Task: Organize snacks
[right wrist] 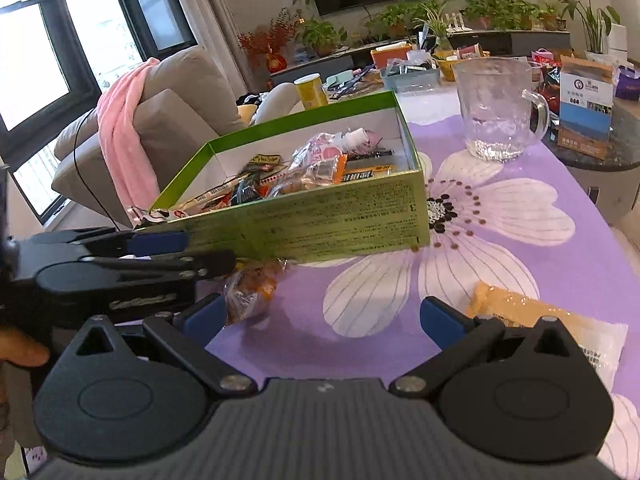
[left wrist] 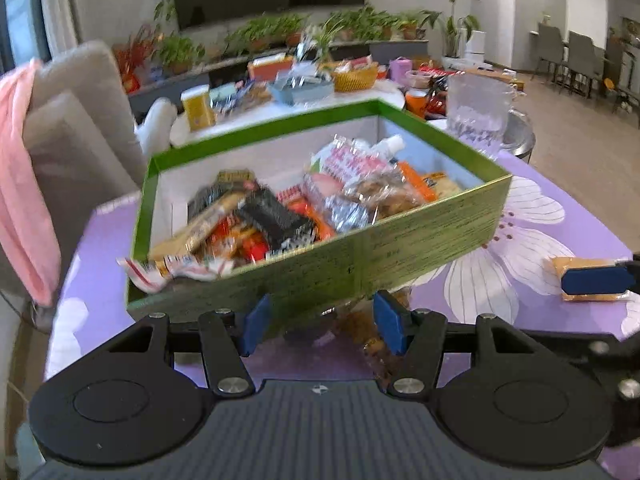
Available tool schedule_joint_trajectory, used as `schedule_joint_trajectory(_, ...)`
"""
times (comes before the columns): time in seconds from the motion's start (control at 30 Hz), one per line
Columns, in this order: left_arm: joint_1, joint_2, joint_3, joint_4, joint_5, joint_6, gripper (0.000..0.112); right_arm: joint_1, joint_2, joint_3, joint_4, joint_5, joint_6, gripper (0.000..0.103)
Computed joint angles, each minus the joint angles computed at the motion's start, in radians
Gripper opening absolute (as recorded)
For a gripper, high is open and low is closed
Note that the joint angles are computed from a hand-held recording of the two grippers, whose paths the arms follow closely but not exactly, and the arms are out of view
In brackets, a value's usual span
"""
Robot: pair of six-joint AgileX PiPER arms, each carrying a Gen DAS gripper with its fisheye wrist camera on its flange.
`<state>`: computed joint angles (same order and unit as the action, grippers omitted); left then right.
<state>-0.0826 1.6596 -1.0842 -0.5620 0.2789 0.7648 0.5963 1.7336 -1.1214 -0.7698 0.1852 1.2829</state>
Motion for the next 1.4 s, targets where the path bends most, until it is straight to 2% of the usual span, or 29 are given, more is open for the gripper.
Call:
schedule_joint_trajectory(0.2, 0.066, -0.004, 0.014, -0.087, 0.014, 0.000, 0.050, 0.000, 0.000, 0.007, 0.015, -0.002, -0.017, 0.061)
schedule_joint_trajectory(0.3, 0.092, -0.036, 0.056, -0.033, -0.047, -0.073, 0.049, -0.001, 0.009, 0.000, 0.048, -0.006, -0.047, 0.061)
schedule_joint_trajectory(0.5, 0.159, -0.083, 0.098, -0.093, -0.036, -0.032, 0.048, 0.018, 0.045, -0.044, 0.136, -0.002, -0.157, 0.061)
schedule_joint_trajectory(0.6, 0.169, -0.092, 0.106, -0.197, -0.002, 0.091, 0.048, 0.044, 0.081, -0.093, 0.173, 0.021, -0.220, 0.061)
schedule_joint_trajectory(0.77, 0.156, -0.100, 0.120, -0.299, -0.010, 0.185, 0.049, 0.091, 0.157, -0.195, 0.097, 0.089, -0.192, 0.061)
schedule_joint_trajectory(0.93, 0.163, -0.094, 0.110, -0.313, 0.003, 0.209, 0.049, 0.125, 0.253, -0.322, 0.027, 0.220, -0.170, 0.061)
schedule_joint_trajectory(1.07, 0.175, -0.093, 0.109, -0.313, 0.001, 0.206, 0.049, 0.110, 0.262, -0.316, -0.084, 0.300, -0.025, 0.061)
schedule_joint_trajectory(1.2, 0.174, -0.092, 0.106, -0.349, 0.012, 0.223, 0.049, 0.065, 0.174, -0.182, -0.214, 0.248, 0.169, 0.061)
schedule_joint_trajectory(1.27, 0.168, -0.093, 0.107, -0.388, 0.029, 0.263, 0.049, 0.056, 0.135, -0.131, -0.233, 0.218, 0.161, 0.061)
schedule_joint_trajectory(1.37, 0.143, -0.086, 0.106, -0.402, 0.046, 0.295, 0.049, 0.068, 0.110, -0.096, -0.259, 0.244, 0.166, 0.061)
schedule_joint_trajectory(1.4, 0.134, -0.083, 0.106, -0.394, 0.052, 0.299, 0.050, 0.064, 0.102, -0.079, -0.270, 0.227, 0.181, 0.061)
